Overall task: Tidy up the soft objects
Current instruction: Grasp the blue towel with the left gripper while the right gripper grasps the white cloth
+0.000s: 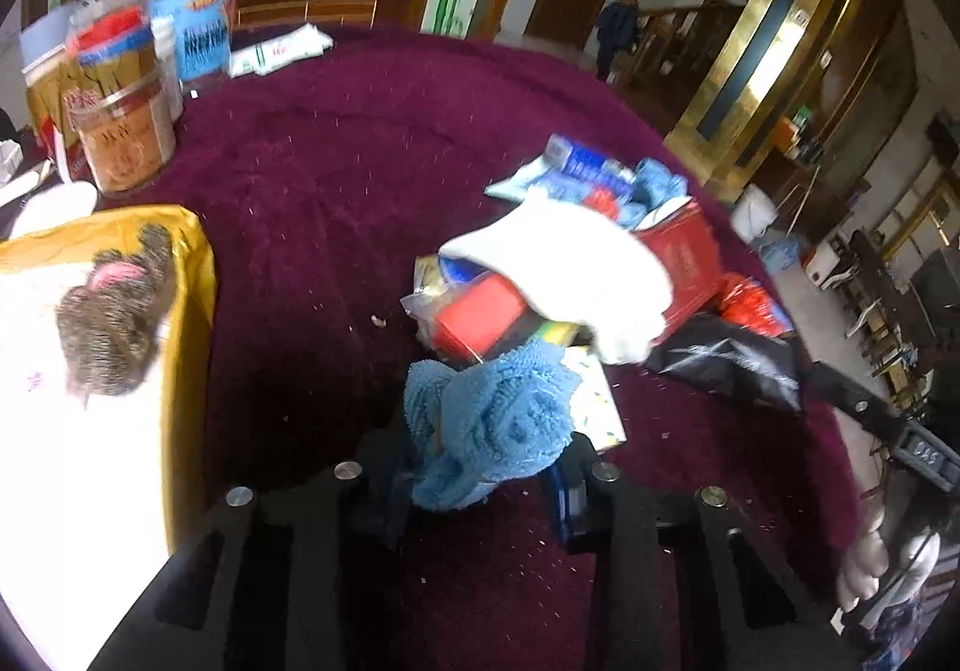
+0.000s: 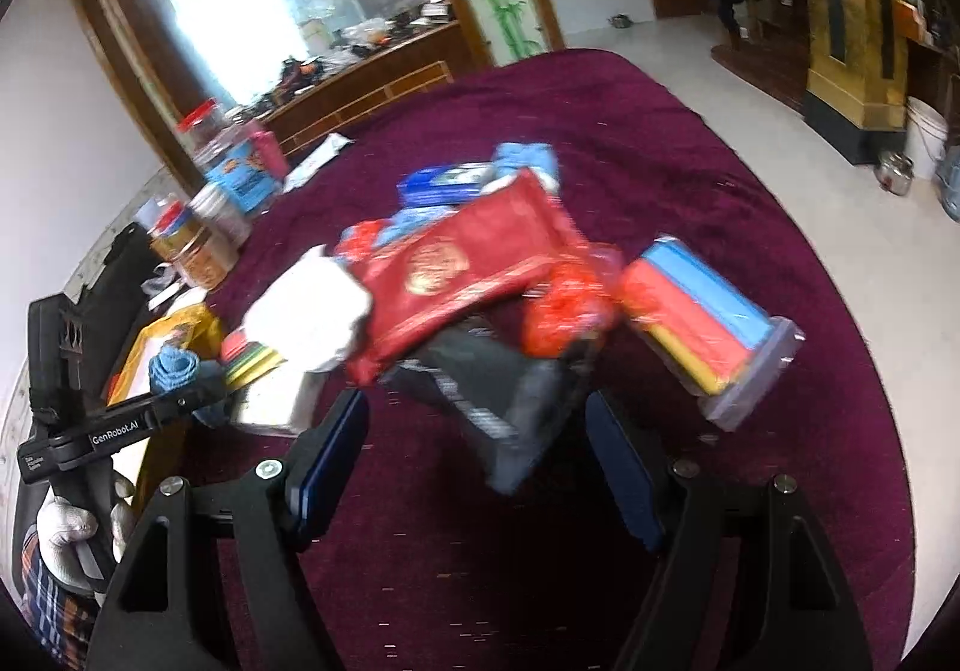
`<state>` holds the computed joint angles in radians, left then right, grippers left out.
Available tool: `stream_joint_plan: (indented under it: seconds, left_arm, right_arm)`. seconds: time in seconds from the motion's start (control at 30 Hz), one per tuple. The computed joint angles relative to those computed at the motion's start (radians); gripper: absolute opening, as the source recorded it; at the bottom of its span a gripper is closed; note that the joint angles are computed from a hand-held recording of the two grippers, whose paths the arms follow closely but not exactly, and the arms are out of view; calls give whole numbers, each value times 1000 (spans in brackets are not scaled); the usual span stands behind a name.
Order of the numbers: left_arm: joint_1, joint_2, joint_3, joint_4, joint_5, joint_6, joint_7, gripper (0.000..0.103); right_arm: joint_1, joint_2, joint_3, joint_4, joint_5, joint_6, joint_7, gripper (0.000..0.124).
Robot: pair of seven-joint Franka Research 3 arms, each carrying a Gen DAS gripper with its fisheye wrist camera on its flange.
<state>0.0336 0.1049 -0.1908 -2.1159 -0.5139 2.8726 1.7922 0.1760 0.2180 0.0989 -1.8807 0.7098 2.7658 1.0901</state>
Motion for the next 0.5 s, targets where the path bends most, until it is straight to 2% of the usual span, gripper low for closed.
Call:
stream_joint_plan:
  seconds: [0.1, 0.2, 0.3, 0.5]
  left_arm:
    - [13, -62, -21, -45, -191, 12, 150, 36]
    - [-15, -122, 10, -83, -377, -3, 292, 36]
    - [-48, -169, 59, -116, -495, -28, 372, 36]
    - [-83, -246, 141, -191, -564, -52, 414, 36]
  right_arm:
    - [16, -1, 19, 12, -1, -10, -32, 74]
    - [52, 20, 21, 48, -56, -13, -23, 74]
    - [108, 107, -1, 168, -196, -48, 66, 74]
    - [190, 294, -51, 428, -425, -122, 259, 74]
